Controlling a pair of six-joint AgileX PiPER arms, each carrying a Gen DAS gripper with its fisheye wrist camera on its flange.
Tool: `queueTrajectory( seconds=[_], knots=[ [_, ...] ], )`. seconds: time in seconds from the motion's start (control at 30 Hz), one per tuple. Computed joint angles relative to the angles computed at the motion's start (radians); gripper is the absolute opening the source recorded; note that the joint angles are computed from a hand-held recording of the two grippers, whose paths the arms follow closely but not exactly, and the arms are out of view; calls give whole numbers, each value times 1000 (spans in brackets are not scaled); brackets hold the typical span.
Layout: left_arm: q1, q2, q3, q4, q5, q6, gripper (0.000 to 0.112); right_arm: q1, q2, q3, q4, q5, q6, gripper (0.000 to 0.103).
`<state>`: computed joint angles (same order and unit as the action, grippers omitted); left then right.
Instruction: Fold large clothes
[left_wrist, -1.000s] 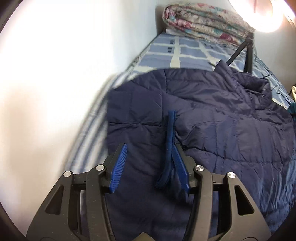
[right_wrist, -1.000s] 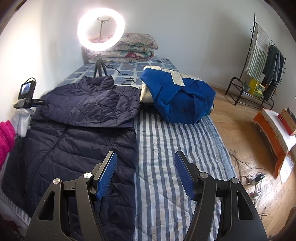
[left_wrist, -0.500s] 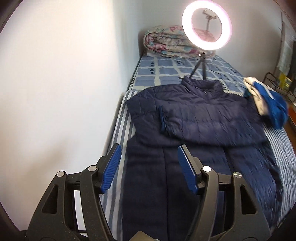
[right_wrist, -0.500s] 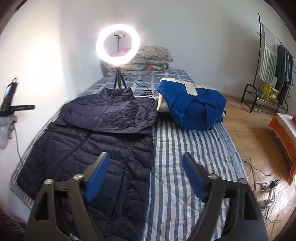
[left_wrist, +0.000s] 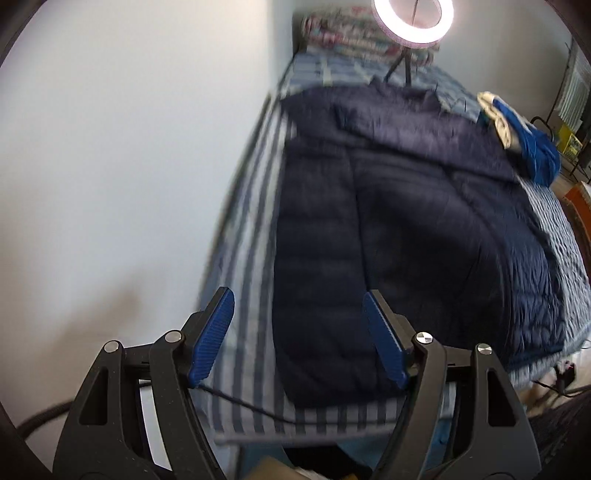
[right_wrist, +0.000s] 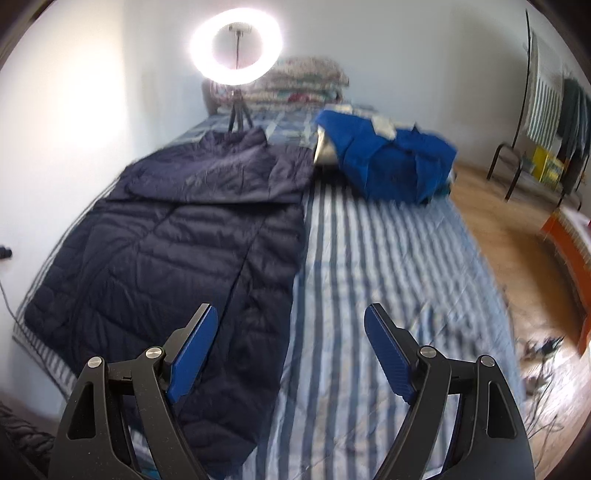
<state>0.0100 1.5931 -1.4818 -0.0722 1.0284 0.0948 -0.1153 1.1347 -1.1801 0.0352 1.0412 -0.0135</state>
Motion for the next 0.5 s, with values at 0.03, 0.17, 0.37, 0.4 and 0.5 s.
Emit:
queueTrajectory(
  seconds=[0.03, 0.17, 0.37, 0.4, 0.5],
  knots=[
    [20, -7, 28, -31, 5, 21, 74, -25, -3, 21, 39, 8, -30, 82],
    [82, -34, 92, -92, 46, 51, 74, -88, -3, 71, 104, 66, -96, 82],
    [108, -231, 86, -58, 151, 107, 74, -200, -22, 63, 163, 134, -191, 82],
    [106, -241, 74, -50, 167, 104, 74, -210, -16, 57, 171, 140, -194, 82],
    [103, -230, 75, -57, 173, 97, 74, -205, 6, 62, 182, 155, -190, 82]
  ],
)
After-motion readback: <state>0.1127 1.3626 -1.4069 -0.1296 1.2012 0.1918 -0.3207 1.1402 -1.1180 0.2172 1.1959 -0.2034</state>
